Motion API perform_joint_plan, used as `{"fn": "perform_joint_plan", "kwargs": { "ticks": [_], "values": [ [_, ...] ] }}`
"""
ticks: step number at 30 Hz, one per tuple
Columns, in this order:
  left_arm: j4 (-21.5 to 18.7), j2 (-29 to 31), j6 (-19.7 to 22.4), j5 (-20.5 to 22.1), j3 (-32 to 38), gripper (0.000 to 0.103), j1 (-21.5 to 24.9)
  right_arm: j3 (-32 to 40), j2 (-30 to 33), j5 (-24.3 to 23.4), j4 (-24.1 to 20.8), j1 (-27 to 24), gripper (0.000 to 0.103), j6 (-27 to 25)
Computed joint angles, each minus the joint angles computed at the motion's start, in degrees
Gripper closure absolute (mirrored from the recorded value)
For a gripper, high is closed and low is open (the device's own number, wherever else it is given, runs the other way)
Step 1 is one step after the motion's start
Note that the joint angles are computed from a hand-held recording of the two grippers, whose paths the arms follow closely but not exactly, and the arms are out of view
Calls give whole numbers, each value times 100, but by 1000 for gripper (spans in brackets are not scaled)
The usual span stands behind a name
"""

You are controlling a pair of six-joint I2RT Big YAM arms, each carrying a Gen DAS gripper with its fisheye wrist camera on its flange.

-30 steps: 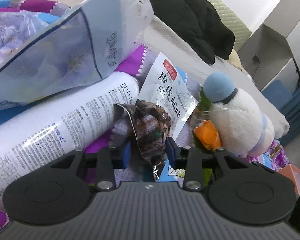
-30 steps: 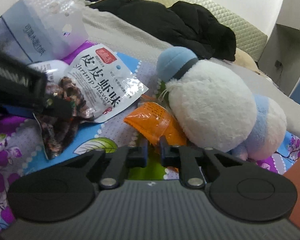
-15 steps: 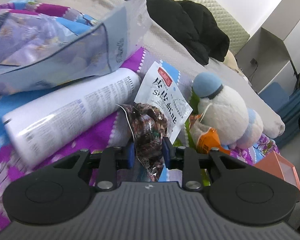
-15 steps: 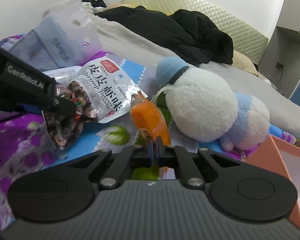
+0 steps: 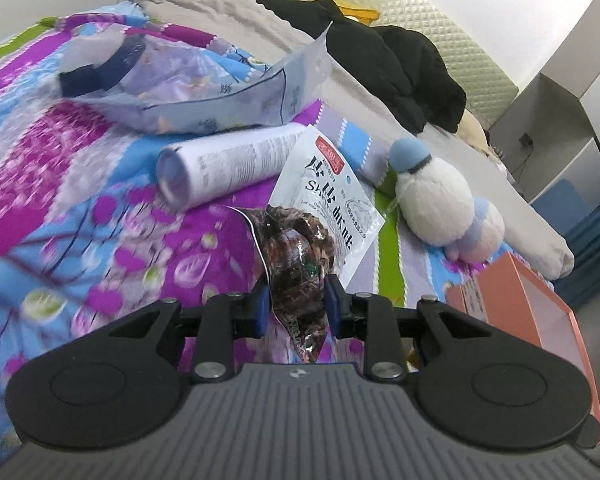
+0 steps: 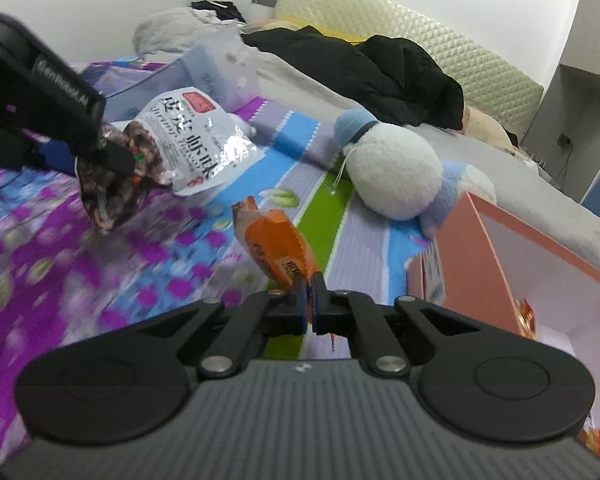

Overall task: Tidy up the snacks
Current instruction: 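Lift the shrimp candy bag with the left gripper while the right gripper lifts the orange packet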

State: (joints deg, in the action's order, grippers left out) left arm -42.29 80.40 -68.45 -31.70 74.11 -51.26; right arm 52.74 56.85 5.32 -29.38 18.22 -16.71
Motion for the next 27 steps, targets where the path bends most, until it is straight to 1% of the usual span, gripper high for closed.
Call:
{"fn": "perform_joint_plan", "kwargs": {
  "ticks": [5,8,11,13,16,19,23,27],
  "values": [
    [-517,-49,-392,-218,109,71,-480,-397,-789,-29,-451,63,99,-126],
    [-692,-72,-625,-196,139,71,-708,-552,-1193,-42,-725,84,99,-168],
    [-984,-43,-822,-272,224,71,-908,-678,-1569,-38,-981,119,99,-280],
    [-1038,-54,-980,-250,207,71,-1023,-748,-1799,-71,-1168,108,99,-315],
    [-1237,-12,-1192,-230,253,71,-1152,-860,-2104,-55,-1390,99,99,-405],
    [-1321,-4,-1487,-126,254,71,-1290,-900,-2327,-101,-1637,32,99,-502],
    [-1480,63,-1760,-60,325,71,-1459,-948,-2614,-158,-1958,-97,98,-569],
    [-1573,123,-1904,76,373,71,-1581,-982,-2864,-257,-2265,-252,98,-628]
  ]
}}
